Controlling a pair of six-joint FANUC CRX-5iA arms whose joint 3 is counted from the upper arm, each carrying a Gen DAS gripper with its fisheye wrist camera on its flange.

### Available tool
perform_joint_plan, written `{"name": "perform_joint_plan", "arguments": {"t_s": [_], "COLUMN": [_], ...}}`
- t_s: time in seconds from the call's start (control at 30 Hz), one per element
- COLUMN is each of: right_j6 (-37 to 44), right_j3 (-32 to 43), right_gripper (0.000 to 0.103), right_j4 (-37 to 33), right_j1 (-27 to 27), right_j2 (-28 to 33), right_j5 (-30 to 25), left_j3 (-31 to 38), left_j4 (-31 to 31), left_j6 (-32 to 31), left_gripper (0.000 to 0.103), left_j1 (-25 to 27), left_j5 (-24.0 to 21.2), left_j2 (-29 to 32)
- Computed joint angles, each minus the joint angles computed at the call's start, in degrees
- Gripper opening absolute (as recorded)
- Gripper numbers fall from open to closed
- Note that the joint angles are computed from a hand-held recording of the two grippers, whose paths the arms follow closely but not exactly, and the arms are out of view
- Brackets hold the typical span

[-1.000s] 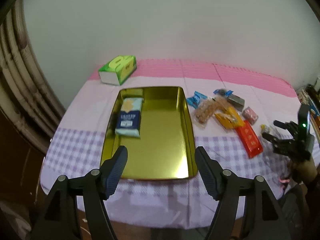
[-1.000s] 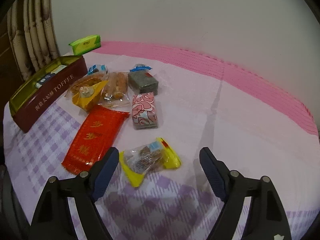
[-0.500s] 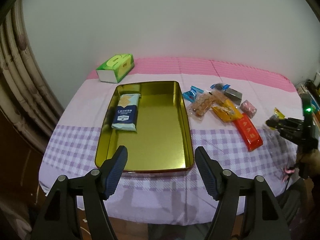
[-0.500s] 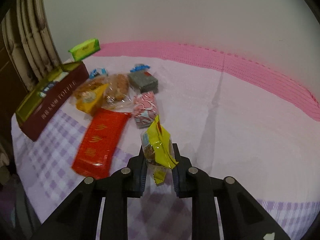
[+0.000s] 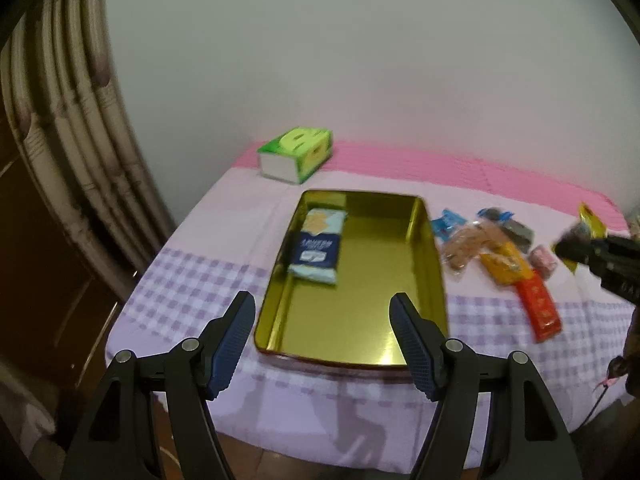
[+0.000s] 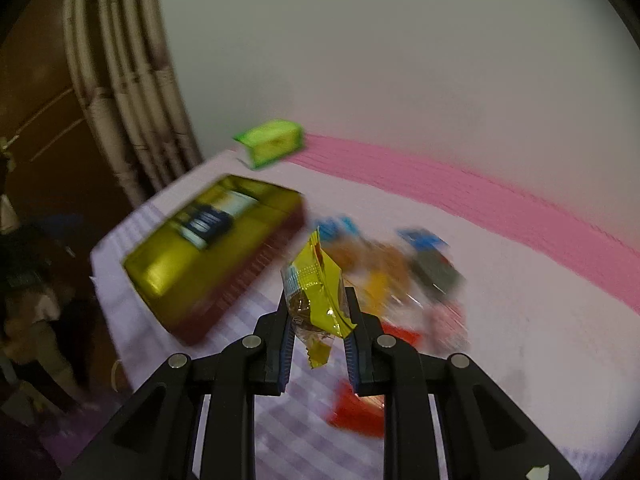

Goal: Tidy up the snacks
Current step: 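Carry the candy into the gold tin and open the right gripper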

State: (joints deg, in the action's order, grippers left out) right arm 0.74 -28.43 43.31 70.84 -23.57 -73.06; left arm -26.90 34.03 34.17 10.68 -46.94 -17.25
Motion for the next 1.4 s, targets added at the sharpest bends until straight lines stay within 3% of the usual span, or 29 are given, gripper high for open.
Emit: {"name": "perform_joint_plan", "arguments": {"t_s": [0.13,0.3,0.43,0.6,1.1,1.4], "right_j6": [8.25,16.46,23.78,28.36,26.85,21.32], "right_j3": [7.22,15.54,23.84,28.67,31.54,27.19], "right_gripper": [0.02,0.02,0.02,0.02,0.023,0.025], "right_j4": [-3.12,-10.72,-18.56,-23.81,-25.26,-20.18], "right_j1": [-7.68,-14.43,-19.09,-21.64,-23.71,-23.08], "right_j2": [7.79,16.37,24.0,29.19,33.23,30.0], "right_j5": [9.31,15.01,15.35,13.34,13.04,18.36], "left_j3": [1.36,2.59,4.27,5.23,6.71,6.19], "left_j4": [-2.57,-4.68,-7.48,-10.17,-11.22,-11.37], "left_j6": [2.24,5.12,8.13,9.9,10.08,8.79], "left_gripper": [0.07,0.07,0.07,0.07,0.075,0.078], "left_j1": [-0.12,0.05,-0.02,-0.53,-0.82,-1.17], "left_j5": [0.41,1.12,0.38,0.54,-1.32,-0.86], "left_j2": [1.18,2.28,3.66,4.44,6.09,5.69]}}
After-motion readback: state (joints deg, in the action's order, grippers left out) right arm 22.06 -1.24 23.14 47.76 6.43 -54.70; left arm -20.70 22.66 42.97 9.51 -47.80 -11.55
